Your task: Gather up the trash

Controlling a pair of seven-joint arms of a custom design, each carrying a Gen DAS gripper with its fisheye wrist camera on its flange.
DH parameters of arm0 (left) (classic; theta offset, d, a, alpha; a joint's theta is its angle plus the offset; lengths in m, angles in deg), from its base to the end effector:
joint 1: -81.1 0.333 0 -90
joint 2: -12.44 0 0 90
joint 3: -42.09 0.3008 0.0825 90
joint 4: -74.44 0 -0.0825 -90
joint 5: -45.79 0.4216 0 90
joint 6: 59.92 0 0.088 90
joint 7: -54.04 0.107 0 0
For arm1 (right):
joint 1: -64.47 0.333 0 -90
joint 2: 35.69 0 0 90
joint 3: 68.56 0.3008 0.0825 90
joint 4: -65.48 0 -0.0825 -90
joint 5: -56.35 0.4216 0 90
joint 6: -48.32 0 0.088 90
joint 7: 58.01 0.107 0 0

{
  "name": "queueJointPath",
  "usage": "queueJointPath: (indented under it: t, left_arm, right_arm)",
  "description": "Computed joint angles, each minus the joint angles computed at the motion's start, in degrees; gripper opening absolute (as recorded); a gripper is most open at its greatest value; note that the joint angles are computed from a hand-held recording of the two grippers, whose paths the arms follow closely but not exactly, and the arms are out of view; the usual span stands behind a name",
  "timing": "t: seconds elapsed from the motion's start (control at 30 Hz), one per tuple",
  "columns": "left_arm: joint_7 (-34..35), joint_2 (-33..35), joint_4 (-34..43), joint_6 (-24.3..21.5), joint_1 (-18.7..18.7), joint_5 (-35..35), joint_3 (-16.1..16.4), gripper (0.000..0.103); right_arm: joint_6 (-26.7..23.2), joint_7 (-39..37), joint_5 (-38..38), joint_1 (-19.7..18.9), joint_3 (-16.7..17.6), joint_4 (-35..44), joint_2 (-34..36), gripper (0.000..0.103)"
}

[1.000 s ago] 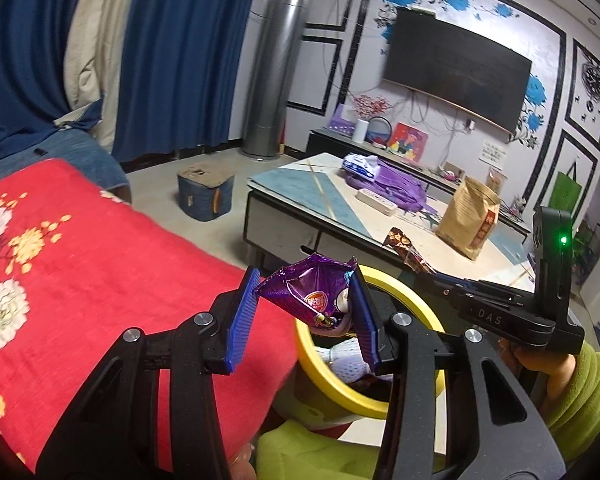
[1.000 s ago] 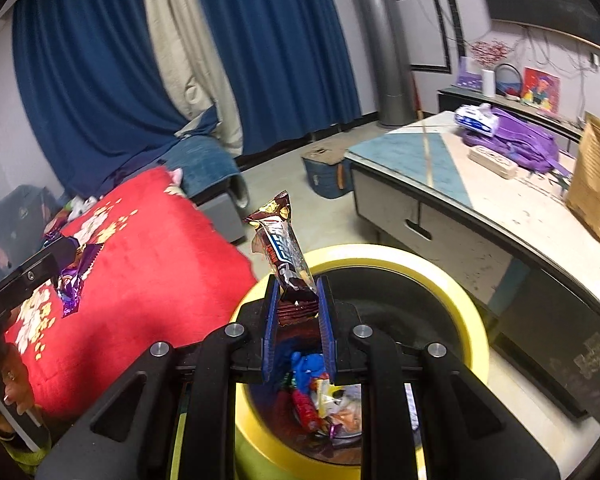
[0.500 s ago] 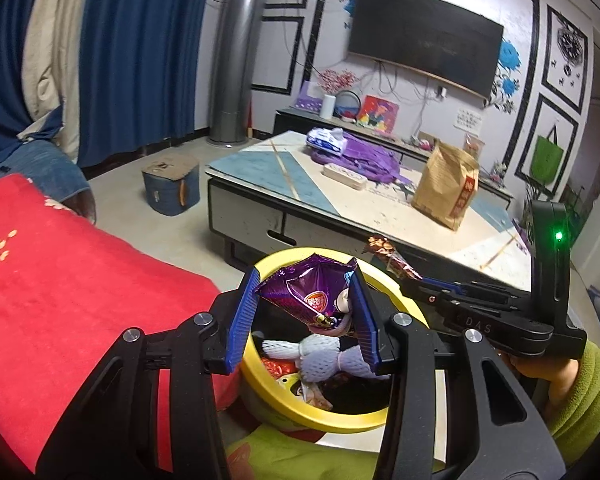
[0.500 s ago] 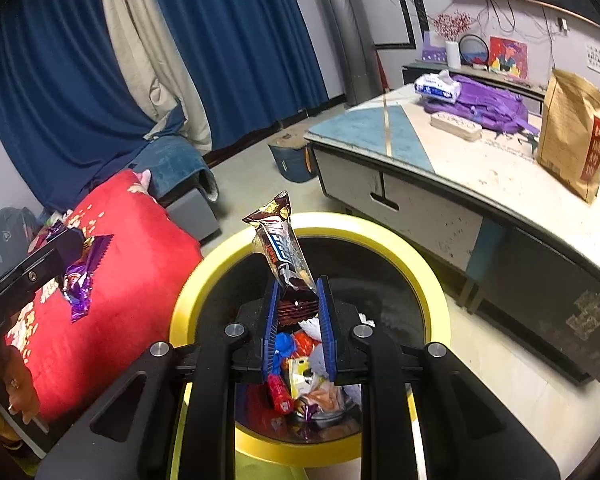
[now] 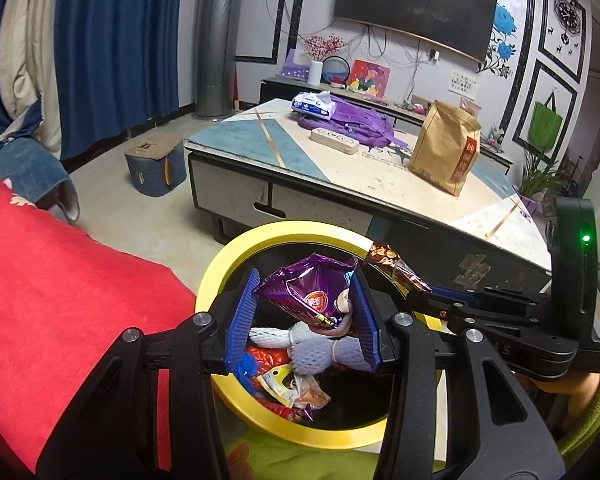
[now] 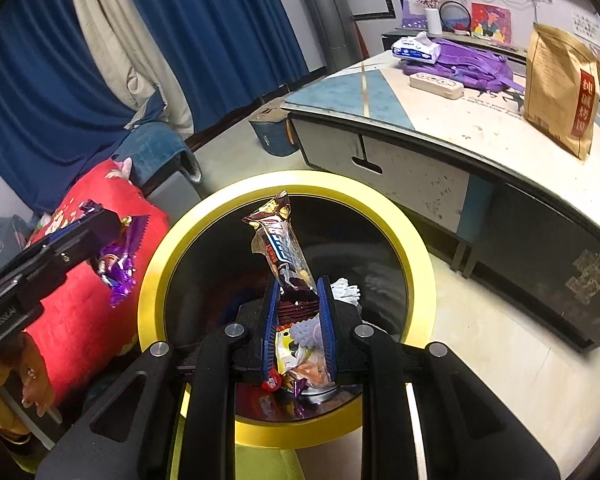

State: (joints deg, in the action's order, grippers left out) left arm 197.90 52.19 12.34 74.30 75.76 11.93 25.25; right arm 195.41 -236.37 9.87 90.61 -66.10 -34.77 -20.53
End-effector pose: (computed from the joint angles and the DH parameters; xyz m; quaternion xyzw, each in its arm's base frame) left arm 0.7787 -0.2393 0.4815 -0.2939 0.8527 -0.4249 0.0765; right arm 0.6133 0.3447 0.4464 -0.4574 0.8012 -0.2160 0.3196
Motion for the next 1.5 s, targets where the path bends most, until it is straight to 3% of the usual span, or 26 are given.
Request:
queueJointPath:
  t: [0.1,0.17,0.27,0.33,0.53,0.6,0.83,1.2,1.5]
  left_arm:
    - [-1.3,1.8,2.9,-1.9,-0.8,1.6,0.7,0.040]
    - [-3.3,3.6,6.0,-3.8,-1.6,3.1,1.2,0.043]
    - [-5.5,5.3,8.9,-5.8,-1.8,4.6,1.5,0.050]
    - [-6.6,5.7,9.8,-6.8,-1.6,5.0,1.5,0.064]
    - [-8.5,6.1,11.1,-8.2,-0.8,5.3,1.2,0.088]
    - [-8.6,6.0,11.2,-8.7,-0.4,5.0,1.0,0.092]
    - [-7.9,2.6,7.5,-7.1,2.0,2.9,0.9,0.092]
    - [-5.9,-5.5,-3.2,-0.3,7.3,-2.3,2.0,0.092]
    - [1.3,-13.1,-13.9,6.1,12.1,-10.3,2.5,0.092]
  right_arm:
    - [0.3,0.8,0.1,-0.1,-0.1,-0.4,-0.2,0.025]
    - [0.4,1.3,0.0,-0.1,-0.1,-0.5,-0.3,0.040]
    - [0.0,2.0,-0.6,0.0,-0.2,-0.8,-0.7,0.045]
    - [-0.8,2.9,-1.1,0.2,-0.2,-1.2,-1.4,0.052]
    - [-4.1,4.6,-2.5,0.4,0.5,-2.2,-3.2,0.064]
    - [-5.5,4.5,-3.1,0.5,0.9,-2.2,-3.8,0.067]
    - [-10.5,3.2,-5.5,1.9,2.0,1.3,-3.3,0.095]
    - [-22.0,1.8,-11.5,8.9,1.8,15.4,4.1,0.097]
    - [-29.8,0.7,-18.9,18.5,-2.6,30.0,13.9,0.097]
